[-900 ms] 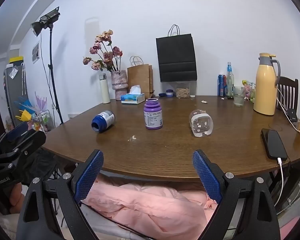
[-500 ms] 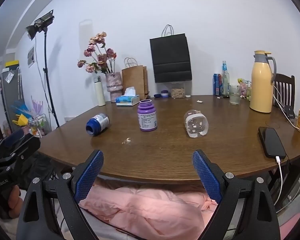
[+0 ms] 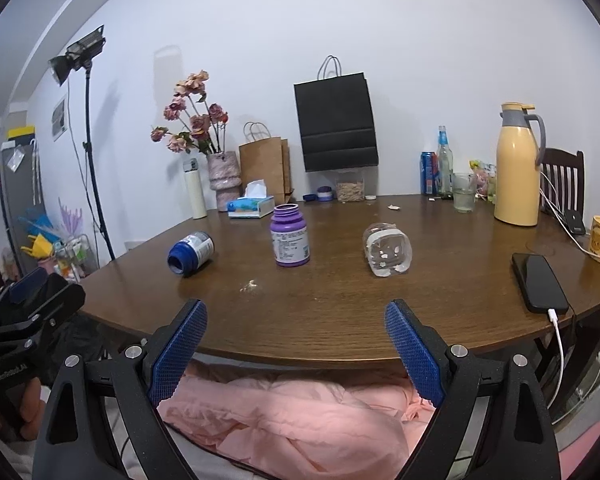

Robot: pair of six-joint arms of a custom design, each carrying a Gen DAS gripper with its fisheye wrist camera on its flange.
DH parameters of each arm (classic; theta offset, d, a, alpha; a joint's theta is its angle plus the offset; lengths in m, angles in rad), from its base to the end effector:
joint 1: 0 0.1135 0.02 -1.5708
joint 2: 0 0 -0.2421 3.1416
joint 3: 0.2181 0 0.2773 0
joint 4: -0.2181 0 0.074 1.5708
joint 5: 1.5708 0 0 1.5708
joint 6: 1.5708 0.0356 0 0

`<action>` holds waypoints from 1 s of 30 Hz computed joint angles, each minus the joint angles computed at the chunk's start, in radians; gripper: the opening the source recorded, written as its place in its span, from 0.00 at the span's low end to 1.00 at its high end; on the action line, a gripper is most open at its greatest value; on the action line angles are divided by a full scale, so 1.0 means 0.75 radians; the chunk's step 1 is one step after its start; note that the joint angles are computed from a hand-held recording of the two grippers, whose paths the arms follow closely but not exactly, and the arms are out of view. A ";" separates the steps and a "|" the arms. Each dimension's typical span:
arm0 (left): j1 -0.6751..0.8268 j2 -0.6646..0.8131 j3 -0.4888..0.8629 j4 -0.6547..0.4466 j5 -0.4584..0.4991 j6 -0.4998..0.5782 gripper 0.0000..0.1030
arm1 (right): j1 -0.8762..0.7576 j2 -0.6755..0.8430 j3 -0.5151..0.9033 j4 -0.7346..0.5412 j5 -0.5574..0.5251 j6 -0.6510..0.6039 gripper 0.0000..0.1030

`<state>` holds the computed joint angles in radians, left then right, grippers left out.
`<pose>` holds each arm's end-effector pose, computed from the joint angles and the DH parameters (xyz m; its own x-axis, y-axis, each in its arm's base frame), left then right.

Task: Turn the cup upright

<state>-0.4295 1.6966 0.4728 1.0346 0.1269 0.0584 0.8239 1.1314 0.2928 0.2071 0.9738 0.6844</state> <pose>0.2765 -0.1316 0.0989 -0.1400 0.1278 -0.9819 0.5352 0.8441 0.0336 0.1700 0.1403 0.1159 -0.2848 0.2155 -0.9340 0.2853 0.9493 0.1320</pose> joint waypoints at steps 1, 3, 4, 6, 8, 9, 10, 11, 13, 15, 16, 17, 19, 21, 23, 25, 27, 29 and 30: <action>-0.001 0.003 -0.002 0.010 -0.005 0.002 1.00 | 0.002 0.006 0.004 0.004 0.001 -0.007 0.91; -0.005 0.002 0.002 0.003 -0.012 0.005 1.00 | 0.001 0.017 0.012 0.011 -0.004 -0.023 0.91; -0.006 0.005 0.005 0.000 -0.016 0.003 1.00 | 0.001 0.024 0.016 0.011 -0.006 -0.027 0.91; -0.005 0.008 0.012 -0.010 -0.015 -0.007 1.00 | 0.002 0.035 0.019 0.017 -0.012 -0.033 0.91; -0.007 0.009 0.013 -0.011 -0.019 -0.012 1.00 | 0.001 0.045 0.025 0.018 -0.020 -0.042 0.91; -0.007 0.008 0.012 -0.015 -0.017 -0.013 1.00 | 0.001 0.048 0.026 0.019 -0.022 -0.045 0.91; -0.008 0.008 0.016 -0.023 -0.014 -0.014 1.00 | 0.000 0.050 0.026 0.025 -0.025 -0.051 0.91; -0.005 0.011 0.023 -0.032 -0.006 -0.013 1.00 | 0.000 0.052 0.023 0.031 -0.029 -0.054 0.91; 0.007 0.014 0.052 -0.079 0.010 -0.014 1.00 | -0.012 0.068 0.033 0.036 -0.052 -0.060 0.91; 0.047 0.051 0.125 -0.129 0.059 -0.013 1.00 | -0.053 0.107 0.057 0.064 -0.119 -0.101 0.91; 0.062 0.070 0.172 -0.172 0.072 -0.006 1.00 | -0.089 0.137 0.087 0.063 -0.165 -0.128 0.91; 0.089 0.101 0.245 -0.242 0.094 0.002 1.00 | -0.144 0.191 0.129 0.093 -0.249 -0.182 0.91; 0.160 0.211 0.488 -0.476 0.182 0.011 1.00 | -0.232 0.293 0.210 0.152 -0.380 -0.259 0.91; 0.204 0.329 0.721 -0.672 0.229 0.065 1.00 | -0.338 0.442 0.350 0.216 -0.556 -0.341 0.91; 0.217 0.428 0.899 -0.772 0.151 0.118 1.00 | -0.427 0.653 0.607 0.161 -0.712 -0.399 0.91; 0.244 0.513 1.043 -0.820 0.142 0.158 1.00 | -0.475 0.850 0.866 0.076 -0.828 -0.437 0.91; 0.283 0.610 1.196 -0.860 0.170 0.183 1.00 | -0.515 1.086 1.186 -0.042 -0.941 -0.469 0.91; 0.315 0.701 1.358 -0.971 0.193 0.201 1.00 | -0.550 1.299 1.483 -0.145 -1.042 -0.472 0.91; 0.330 0.752 1.450 -1.048 0.199 0.204 1.00 | -0.562 1.398 1.637 -0.235 -1.064 -0.448 0.91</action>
